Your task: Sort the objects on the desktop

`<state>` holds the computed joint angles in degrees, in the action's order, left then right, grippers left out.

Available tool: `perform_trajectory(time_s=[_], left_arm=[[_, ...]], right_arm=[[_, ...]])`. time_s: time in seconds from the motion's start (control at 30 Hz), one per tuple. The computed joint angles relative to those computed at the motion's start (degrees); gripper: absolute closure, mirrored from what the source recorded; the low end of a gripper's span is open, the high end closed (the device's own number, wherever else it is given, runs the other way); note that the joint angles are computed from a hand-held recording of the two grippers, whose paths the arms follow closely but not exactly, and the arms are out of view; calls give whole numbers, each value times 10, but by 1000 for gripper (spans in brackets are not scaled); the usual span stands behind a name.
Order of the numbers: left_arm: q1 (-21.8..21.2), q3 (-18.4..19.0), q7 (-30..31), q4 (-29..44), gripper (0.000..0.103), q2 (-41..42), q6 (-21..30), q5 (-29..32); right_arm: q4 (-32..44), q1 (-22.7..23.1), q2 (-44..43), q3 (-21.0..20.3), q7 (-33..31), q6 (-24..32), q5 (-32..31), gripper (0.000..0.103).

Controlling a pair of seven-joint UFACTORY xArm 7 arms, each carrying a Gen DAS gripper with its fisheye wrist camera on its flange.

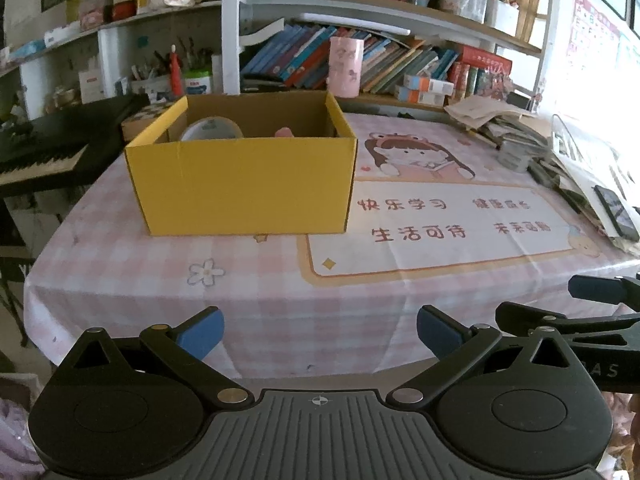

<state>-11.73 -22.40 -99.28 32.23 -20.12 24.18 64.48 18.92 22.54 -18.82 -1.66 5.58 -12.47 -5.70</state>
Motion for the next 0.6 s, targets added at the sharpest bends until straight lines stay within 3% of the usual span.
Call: perform_trajectory(time_s=[0.37,0.6], left_arm=[[-4,2,-1,8,0,12,5,-7],[-5,1,-35,14,0,16,5,27]], right_arm=[[6,24,7,-34,-2,5,-10,14],[8,44,8,-60,-7,9,-13,14]])
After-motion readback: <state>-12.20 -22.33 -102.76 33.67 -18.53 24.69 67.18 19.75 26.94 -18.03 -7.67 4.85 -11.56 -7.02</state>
